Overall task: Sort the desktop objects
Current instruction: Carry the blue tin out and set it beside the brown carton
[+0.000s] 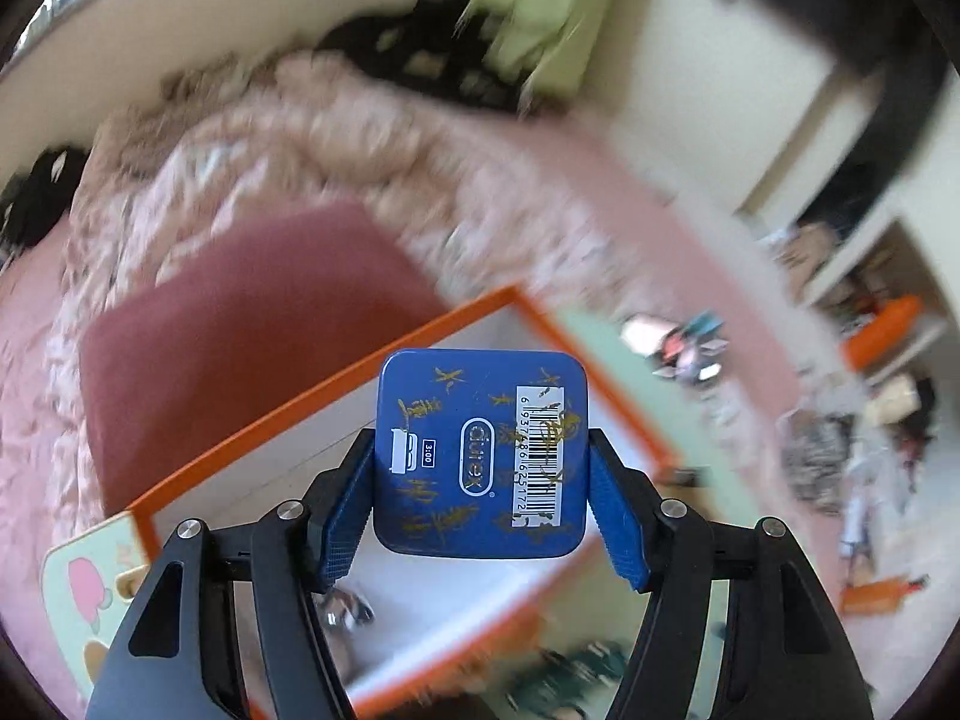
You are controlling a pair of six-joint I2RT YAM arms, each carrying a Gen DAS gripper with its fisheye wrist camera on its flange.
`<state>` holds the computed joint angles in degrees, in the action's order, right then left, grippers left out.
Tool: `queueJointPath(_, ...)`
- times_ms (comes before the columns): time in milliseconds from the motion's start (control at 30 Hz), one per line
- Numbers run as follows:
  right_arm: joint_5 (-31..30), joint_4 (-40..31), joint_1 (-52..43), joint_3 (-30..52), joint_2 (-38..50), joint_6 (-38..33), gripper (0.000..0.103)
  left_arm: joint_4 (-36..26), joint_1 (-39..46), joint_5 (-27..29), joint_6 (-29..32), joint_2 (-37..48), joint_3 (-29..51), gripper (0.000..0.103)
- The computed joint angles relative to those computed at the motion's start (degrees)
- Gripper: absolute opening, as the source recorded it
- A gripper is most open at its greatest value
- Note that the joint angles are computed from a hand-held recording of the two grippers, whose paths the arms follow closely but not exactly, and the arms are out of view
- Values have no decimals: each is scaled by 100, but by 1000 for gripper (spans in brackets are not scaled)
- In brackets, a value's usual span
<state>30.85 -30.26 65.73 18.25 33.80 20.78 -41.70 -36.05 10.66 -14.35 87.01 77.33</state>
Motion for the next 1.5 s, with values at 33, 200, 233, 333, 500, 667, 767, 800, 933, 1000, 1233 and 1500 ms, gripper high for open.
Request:
queueJointPath(33,0,0,0,0,0,0,103,1,-85,-45,18,-344,-161,66)
queueJointPath(200,-5,5,4,-4,-3,-7,103,-161,-817,-470,34,-1681,-1172,67)
queueJointPath(233,-10,5,-1,-9,-15,-15,103,-219,-958,-564,16,-1812,-1377,67)
queueJointPath(333,-16,11,-3,-9,-11,-19,103,-25,-1147,-635,-153,-2225,-2053,67)
queueJointPath(500,-44,21,-29,-18,-30,-48,103,279,-1163,-381,-500,-2548,-2683,67)
queueJointPath(667,-67,7,-51,-30,-72,-74,103,241,-1212,-485,-860,-3707,-3322,67)
queueJointPath(767,-64,-5,-44,-26,-83,-73,103,-238,-2102,-1691,-1338,-4321,-3589,71)
queueJointPath(800,-62,-2,-42,-24,-81,-74,103,-485,-2699,-2430,-1771,-4484,-3696,73)
queueJointPath(933,-58,-16,-30,-23,-92,-70,103,-1290,-4608,-4012,-3649,-4835,-4102,73)
queueJointPath(1000,-69,-16,-37,-27,-101,-79,103,-1328,-5058,-4167,-4361,-5078,-4409,73)
queueJointPath(1233,-87,-4,-52,-32,-108,-106,103,-674,-5052,-4320,-4798,-4365,-4915,90)
queueJointPath(1500,-80,-7,-37,-39,-127,-109,103,-382,-4928,-4150,-4568,-4364,-5035,103)
